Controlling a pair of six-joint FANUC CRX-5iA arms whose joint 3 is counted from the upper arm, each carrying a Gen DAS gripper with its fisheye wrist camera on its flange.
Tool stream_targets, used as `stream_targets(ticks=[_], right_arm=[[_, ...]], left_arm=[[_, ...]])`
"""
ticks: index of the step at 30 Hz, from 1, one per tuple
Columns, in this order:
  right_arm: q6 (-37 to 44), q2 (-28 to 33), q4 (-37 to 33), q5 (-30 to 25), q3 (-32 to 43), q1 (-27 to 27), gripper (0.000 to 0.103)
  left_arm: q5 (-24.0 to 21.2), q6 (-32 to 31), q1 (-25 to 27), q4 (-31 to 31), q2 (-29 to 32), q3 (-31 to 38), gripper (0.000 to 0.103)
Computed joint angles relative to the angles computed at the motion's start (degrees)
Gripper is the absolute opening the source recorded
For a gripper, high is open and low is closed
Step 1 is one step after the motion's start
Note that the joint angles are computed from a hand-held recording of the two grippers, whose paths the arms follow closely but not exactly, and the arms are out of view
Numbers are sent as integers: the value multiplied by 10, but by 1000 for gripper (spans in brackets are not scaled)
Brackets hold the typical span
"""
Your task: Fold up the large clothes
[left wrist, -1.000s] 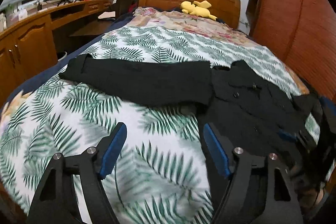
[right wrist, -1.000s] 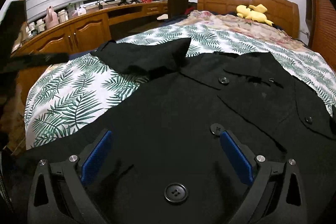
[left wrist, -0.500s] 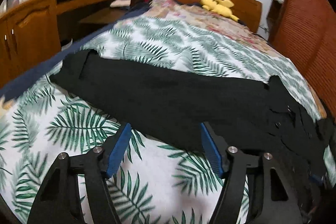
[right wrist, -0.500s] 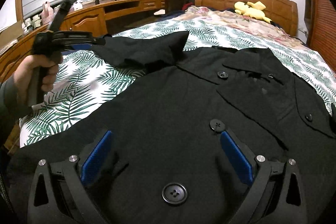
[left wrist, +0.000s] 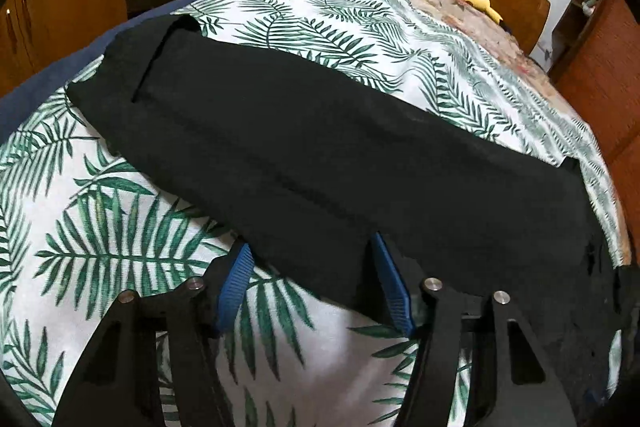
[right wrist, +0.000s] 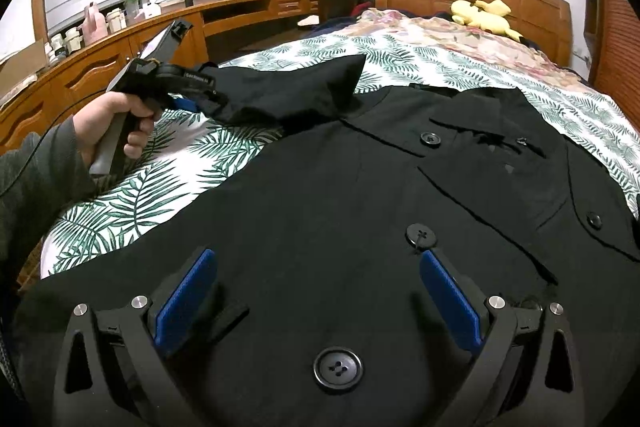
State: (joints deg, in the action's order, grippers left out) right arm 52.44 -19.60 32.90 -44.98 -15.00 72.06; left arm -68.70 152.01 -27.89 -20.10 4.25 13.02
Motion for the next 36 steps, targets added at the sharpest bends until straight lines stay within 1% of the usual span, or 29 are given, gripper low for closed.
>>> stream_targets(ticks=[1,2,3,4,5,7,10,12,13,16,19,22,23,25,28,29,32,33,34,35,36], right_arm=[[-4,-1,5,2,-3,1,101],[-9,-2,10,4,-6,1,101],[-13,-4,14,5,-9,2,101],[-19,-6,19,7,-12,3,101],[-24,-7,22,7,-15,3,101],[-26,-10,17,8,-15,2,101],[-30,-26,3,15,-22,0,101],[-46,-36,26,10,-32,5,101],[-54,-43,39,8,-38,8,101],[-88,-71,79,2,-59,13,101],[-116,-99,111,-10,-77,15,101],[-136,-118,140,-33,-91,17,101],[-141,-124,146,-44,-95,18,101],[-155,-133,155,-64,-100,26,101],[-172,-145,164,-90,-105,35,101],[-180,-150,171,-99,-108,39,101],[-212,-162,202,-131,-117,70,101],[-215,-157,205,-138,-109,75,101],[-220,-157,211,-146,-107,80,101],[-229,-157,220,-154,-109,89,101],[-235,-160,227,-166,-110,100,101]], left_arm=[[-4,0,3,2,4,3,35],[-7,0,4,4,6,6,26],[4,-1,9,13,3,0,10],[17,0,13,23,-1,-7,5],[20,13,8,16,-4,-6,4],[-18,30,-28,-37,5,33,4],[-38,32,-65,-73,14,78,3],[-65,22,-98,-101,31,125,3],[-81,10,-118,-116,43,157,3],[-109,-25,-160,-146,77,236,3],[-132,-65,-190,-163,119,321,3],[-164,-121,-230,-187,176,426,3],[-171,-135,-238,-193,189,450,3],[-188,-173,-251,-203,232,520,3],[-203,-215,-274,-213,275,586,3],[-216,-225,-281,-220,290,609,3],[-224,-229,-287,-213,304,624,3],[-222,-227,-289,-207,302,618,4],[-214,-221,-287,-194,295,602,4],[-212,-226,-281,-175,298,606,5],[-209,-224,-279,-159,296,598,8]])
